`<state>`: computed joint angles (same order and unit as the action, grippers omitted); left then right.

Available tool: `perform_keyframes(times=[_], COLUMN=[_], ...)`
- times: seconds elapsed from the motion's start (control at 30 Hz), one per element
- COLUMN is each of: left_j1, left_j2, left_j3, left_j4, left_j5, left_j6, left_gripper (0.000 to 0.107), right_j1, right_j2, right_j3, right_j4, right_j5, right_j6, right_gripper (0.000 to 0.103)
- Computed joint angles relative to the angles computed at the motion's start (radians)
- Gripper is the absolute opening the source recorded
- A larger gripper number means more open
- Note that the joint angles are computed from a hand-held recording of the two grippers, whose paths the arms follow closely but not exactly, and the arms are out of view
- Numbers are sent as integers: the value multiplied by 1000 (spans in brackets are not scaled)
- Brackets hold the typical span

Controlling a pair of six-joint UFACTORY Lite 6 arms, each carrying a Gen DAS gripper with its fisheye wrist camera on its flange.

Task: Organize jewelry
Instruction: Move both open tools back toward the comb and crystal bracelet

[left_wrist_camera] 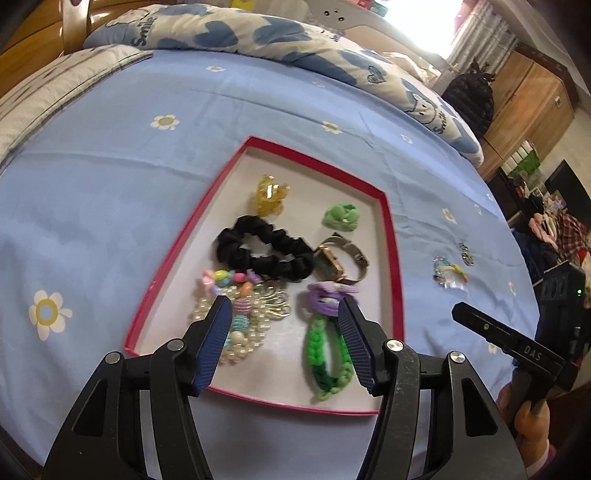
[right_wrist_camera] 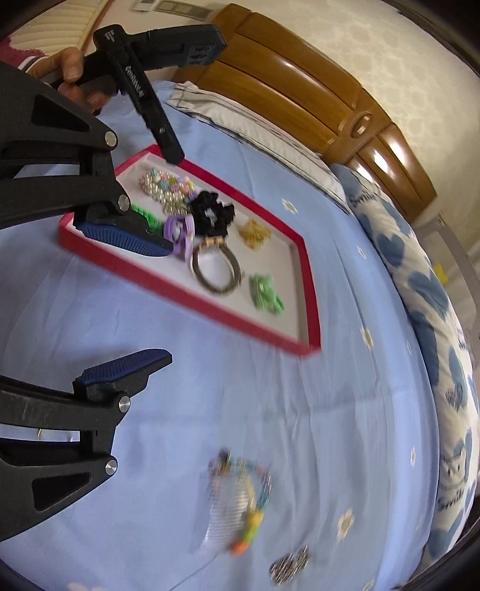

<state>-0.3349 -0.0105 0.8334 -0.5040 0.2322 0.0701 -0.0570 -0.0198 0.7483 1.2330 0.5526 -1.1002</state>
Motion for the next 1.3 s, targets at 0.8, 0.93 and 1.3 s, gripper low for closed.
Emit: perform_keyframes(times=[0.8,0.93,1.3], left_j1=[-248,-271,-350], left_j2=[202,263,536], left_j3=[263,336,678], left_j4=[295,308,375], left_j5=[42,59,159], left_j6=[-345,-355,-390], left_gripper=[64,64,64], right_j1=[-407,-404,-403], right_j2=[43,98,282], right_j3=[-44,-18,128], right_j4=[73,127,235], right_j5=[88,92,115], right_j6=[-177,-206,-233], right_gripper=[55,56,50])
